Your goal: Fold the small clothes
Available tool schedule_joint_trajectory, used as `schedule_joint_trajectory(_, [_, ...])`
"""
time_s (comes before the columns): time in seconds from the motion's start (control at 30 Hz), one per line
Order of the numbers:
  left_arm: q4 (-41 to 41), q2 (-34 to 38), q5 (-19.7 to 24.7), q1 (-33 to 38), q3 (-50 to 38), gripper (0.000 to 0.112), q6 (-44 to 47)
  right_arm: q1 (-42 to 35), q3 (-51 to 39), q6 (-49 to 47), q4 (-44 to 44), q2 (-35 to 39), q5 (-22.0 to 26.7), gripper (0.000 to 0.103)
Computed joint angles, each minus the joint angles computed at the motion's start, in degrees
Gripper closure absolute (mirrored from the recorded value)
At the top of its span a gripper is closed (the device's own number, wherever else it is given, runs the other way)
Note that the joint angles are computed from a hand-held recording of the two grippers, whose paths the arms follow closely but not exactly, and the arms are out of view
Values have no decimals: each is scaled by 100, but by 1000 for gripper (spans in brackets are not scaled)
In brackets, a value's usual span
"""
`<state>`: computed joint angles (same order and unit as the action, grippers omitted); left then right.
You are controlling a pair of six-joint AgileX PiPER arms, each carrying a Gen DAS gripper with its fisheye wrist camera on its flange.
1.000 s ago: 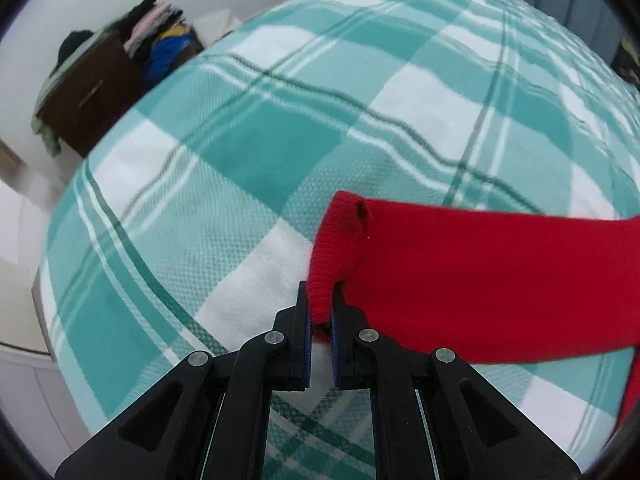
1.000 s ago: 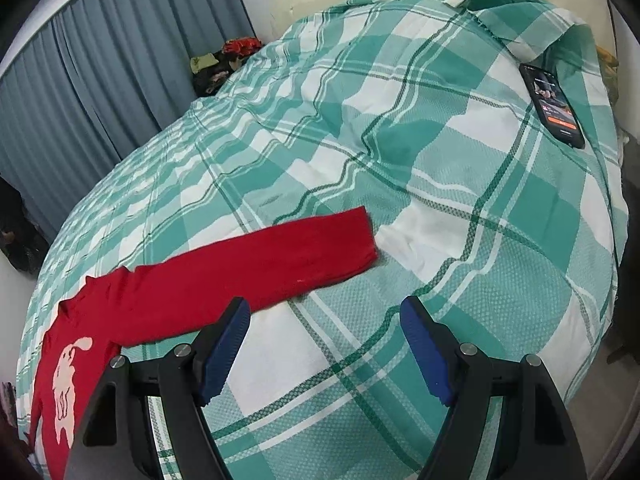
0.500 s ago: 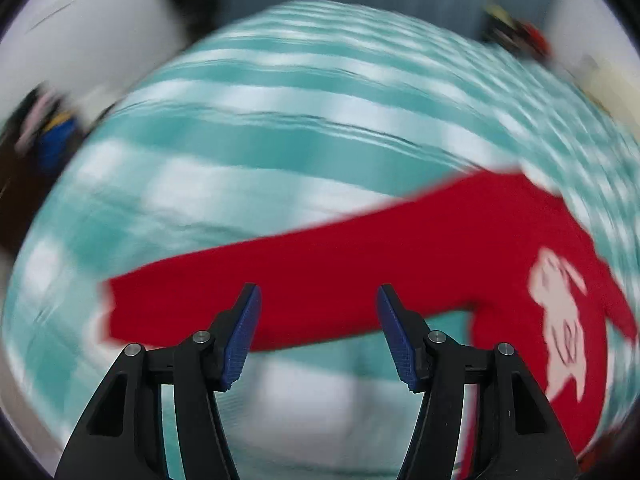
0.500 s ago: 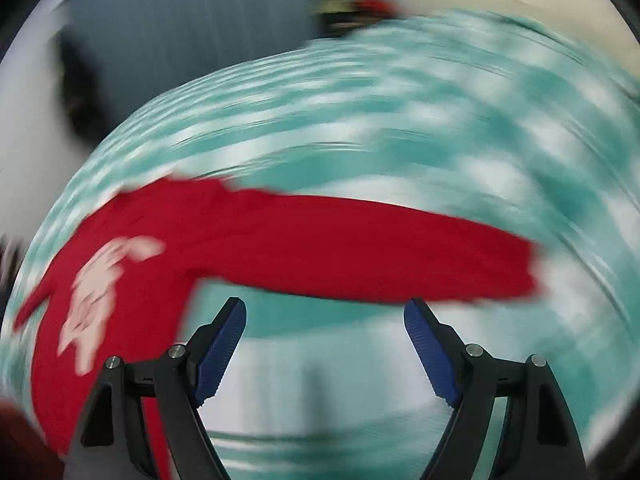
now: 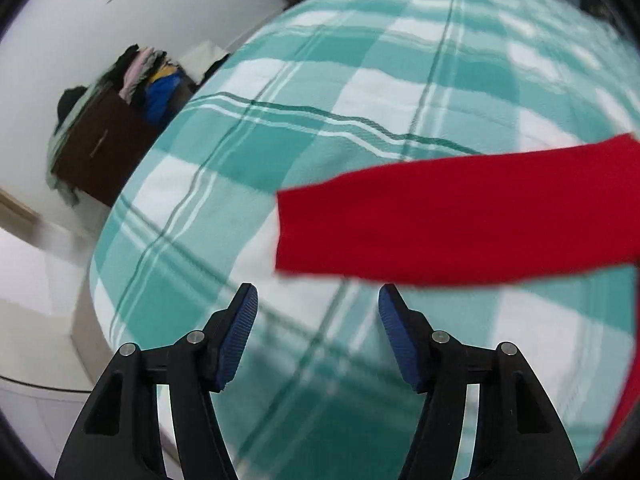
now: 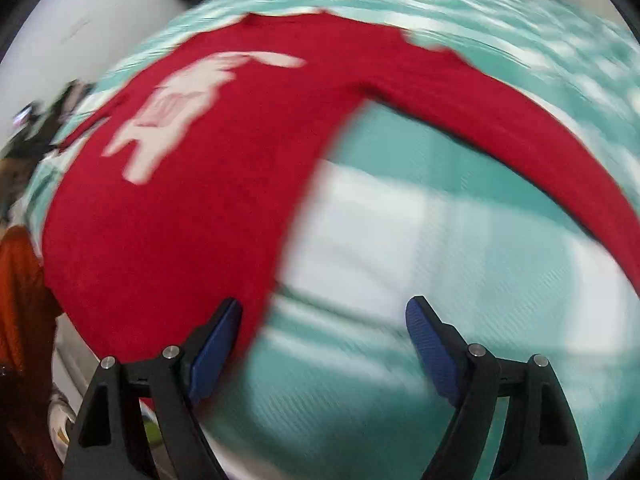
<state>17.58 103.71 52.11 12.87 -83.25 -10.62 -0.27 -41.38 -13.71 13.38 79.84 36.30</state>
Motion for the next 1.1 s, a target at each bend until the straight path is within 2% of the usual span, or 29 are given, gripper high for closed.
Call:
schedule_joint_trajectory(0.07, [-605, -615, -264, -111, 613, 45, 445, 334, -40, 1073, -892, -363, 172, 21])
schedule_joint_trajectory(0.1, [-1174, -1046, -427, -358, 1070, 44, 744, 625, -88, 1485, -1214, -478, 162, 21])
schedule_joint_trajectory(0.17, [-1953, -1569, -668, -788, 1717, 36, 1076, 1255, -214, 1796, -1333, -528, -99, 21])
schedule_joint_trajectory(0.23, [-2434, -1973, -961, -1614, 2329, 32, 1060, 1624, -236, 1247, -903, -278, -381, 21])
schedule_joint_trajectory(0.27, [-2330, -2078, -1150, -2031, 2577, 31, 778, 1728, -200, 1002, -739, -166, -476, 21])
schedule_joint_trajectory(0.33, [-1729, -1795, -1171, -3028, 2808, 31, 197, 1830, -46, 394, -633, 211, -591, 20])
schedule_joint_trajectory(0.37, [-1156, -1728, -1189, -3390, 2925, 30, -376, 1642, 100, -114, -404, 203, -634, 18])
schedule_joint_trajectory(0.43, [-604, -1968, -1407, -3598, 3250, 29, -912, 773, 274, -1158, 197, -48, -151, 18])
schedule_joint_trajectory(0.5, [-867, -2066, -1238, -3327, 3204, 28, -742, -134, 319, -1648, 349, -344, 404, 18])
schedule_joint_trajectory(0.53, [-979, -2087, -1288, -3140, 3231, 28, -689, -638, 371, -1948, 219, -603, 459, 18])
schedule_joint_trajectory(0.6, [-894, -2176, -1225, -3107, 3271, 28, -1269, -1315, 505, -3037, 470, -863, 137, 16])
schedule_joint_trajectory(0.67, [-808, -2145, -1150, -3085, 3287, 28, -1708, -1820, 540, -4183, 1485, -717, -494, 13])
schedule_joint_trajectory(0.7, [-724, -2049, -1004, -3112, 3180, 28, -2071, -2073, 424, -4756, 2058, -489, -558, 10])
schedule_joint_trajectory(0.73, [-658, -2052, -941, -3182, 3183, 28, -2326, -2321, 225, -5292, 2631, -34, -607, 1])
schedule_joint_trajectory(0.8, [-504, -2139, -707, -3349, 3154, 28, -2727, -2517, -24, -6365, 3777, 1111, -1070, 0])
schedule_joint_trajectory(0.83, [-351, -2149, -534, -3475, 3097, 28, -2953, -2677, -34, -6938, 4350, 1591, -1066, 0])
schedule_joint_trajectory(0.87, [-249, -2198, -423, -3556, 3099, 28, -3084, -2844, -150, -7511, 4923, 1842, -833, 0])
schedule_joint_trajectory(0.9, [-102, -2317, -276, -3670, 3167, 28, -3262, -3096, -81, -8084, 5383, 1863, -522, 0])
schedule_joint_trajectory(0.93, [36, -2325, -154, -3793, 3185, 28, -3460, -3172, 21, -8577, 5712, 1788, -439, 0])
schedule_joint_trajectory(1.03, [-22, -2281, 60, -3844, 3274, 28, -3695, -3122, 322, -9318, 6495, 1687, -769, 0])
schedule_joint_trajectory(1.1, [-123, -2259, 138, -3826, 3253, 28, -3870, -3140, 389, -9532, 6674, 1649, -782, 0])
